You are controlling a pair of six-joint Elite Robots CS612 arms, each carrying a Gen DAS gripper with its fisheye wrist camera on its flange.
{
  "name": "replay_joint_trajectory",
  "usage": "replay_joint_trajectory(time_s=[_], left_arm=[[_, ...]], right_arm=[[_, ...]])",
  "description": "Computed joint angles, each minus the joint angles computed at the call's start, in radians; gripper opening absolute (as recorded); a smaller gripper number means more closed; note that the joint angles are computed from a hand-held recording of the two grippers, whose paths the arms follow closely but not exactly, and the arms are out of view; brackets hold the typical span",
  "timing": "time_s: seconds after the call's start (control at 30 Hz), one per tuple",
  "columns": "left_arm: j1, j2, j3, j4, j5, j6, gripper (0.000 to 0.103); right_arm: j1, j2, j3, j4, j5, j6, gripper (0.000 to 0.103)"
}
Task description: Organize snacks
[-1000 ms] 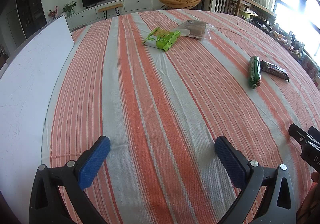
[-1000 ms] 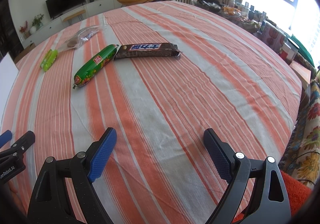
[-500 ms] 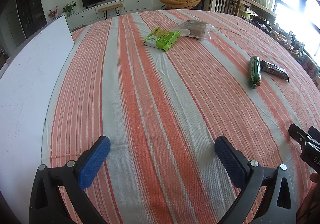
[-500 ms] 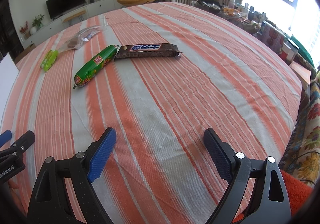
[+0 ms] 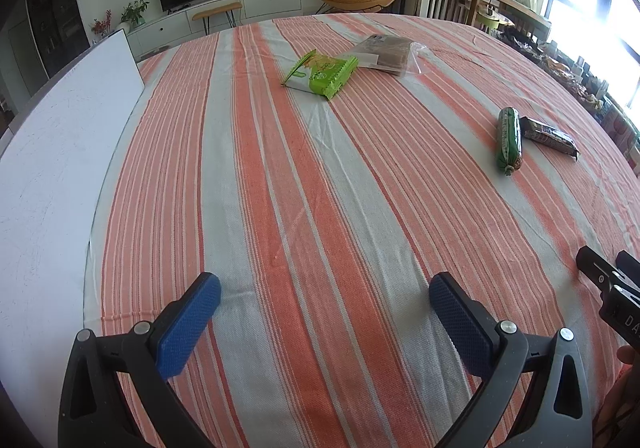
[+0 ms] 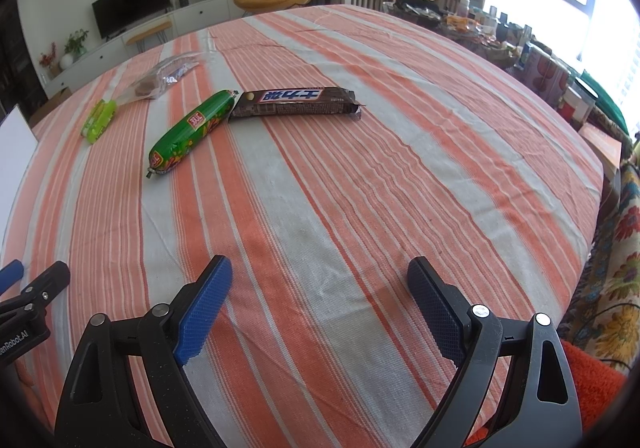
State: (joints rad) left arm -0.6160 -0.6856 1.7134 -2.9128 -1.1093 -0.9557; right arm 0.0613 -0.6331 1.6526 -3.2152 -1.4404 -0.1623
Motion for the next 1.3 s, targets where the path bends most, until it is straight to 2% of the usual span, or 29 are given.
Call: replay_joint_trajectory(time_s=[0.07, 0.17, 0.27, 0.37, 0.47, 0.57, 0.7, 0.77, 0.8, 0.83, 0.87, 0.9, 1.0, 1.1, 1.3], left_arm=[[0.029, -0.011, -0.023, 0.045, -0.092, 0.026, 0.102], [0.052, -0.029, -0.029, -0.004, -0.082, 0.069, 0.102], [0.087, -0.029, -0.081, 0.023, -0.094, 0.158, 0.102], [0.119, 0.004, -0.169, 0.092, -0.084, 0.255, 0.102], [0.148, 0.051, -0.251, 0.163, -0.070, 0.266, 0.102], [0.172, 0.097, -0.308, 0.159, -0.105, 0.257, 0.102], [0.189, 0.142, -0.371, 0.207, -0.103, 0.292, 0.102], [0.199, 0.149, -0.362, 0.140, -0.137, 0.298, 0.097], [0.200, 0.148, -0.352, 0.107, -0.144, 0.293, 0.088], [0.196, 0.145, -0.340, 0.085, -0.120, 0.293, 0.069], [0.193, 0.141, -0.328, 0.057, -0.109, 0.300, 0.059], [0.192, 0.136, -0.320, 0.058, -0.111, 0.299, 0.053], [0.180, 0.117, -0.283, 0.055, -0.093, 0.295, 0.053], [0.160, 0.087, -0.226, 0.048, -0.095, 0.256, 0.053], [0.085, 0.019, -0.112, 0.092, -0.080, 0.202, 0.053]], right_arm=[[0.000, 0.000, -0.001, 0.000, 0.000, 0.000, 0.092], [0.000, -0.001, -0.001, 0.001, 0.002, -0.001, 0.092], [0.000, 0.000, -0.001, 0.001, 0.002, -0.001, 0.093], [0.000, 0.000, -0.001, 0.000, 0.002, -0.001, 0.094], [0.000, 0.000, -0.001, 0.000, 0.002, -0.001, 0.094], [0.000, 0.000, -0.003, -0.001, 0.005, -0.004, 0.094], [0.001, 0.003, -0.009, 0.001, 0.009, -0.008, 0.095], [0.001, 0.005, -0.013, 0.001, 0.010, -0.010, 0.095], [0.001, 0.006, -0.014, -0.001, 0.011, -0.011, 0.095], [0.001, 0.007, -0.016, -0.001, 0.011, -0.011, 0.096], [0.001, 0.009, -0.016, -0.003, 0.012, -0.012, 0.096], [0.001, 0.010, -0.018, -0.003, 0.012, -0.011, 0.096], [0.002, 0.011, -0.021, -0.003, 0.010, -0.008, 0.096], [0.002, 0.012, -0.021, -0.004, 0.010, -0.007, 0.096], [0.002, 0.012, -0.023, -0.002, 0.010, -0.007, 0.096]])
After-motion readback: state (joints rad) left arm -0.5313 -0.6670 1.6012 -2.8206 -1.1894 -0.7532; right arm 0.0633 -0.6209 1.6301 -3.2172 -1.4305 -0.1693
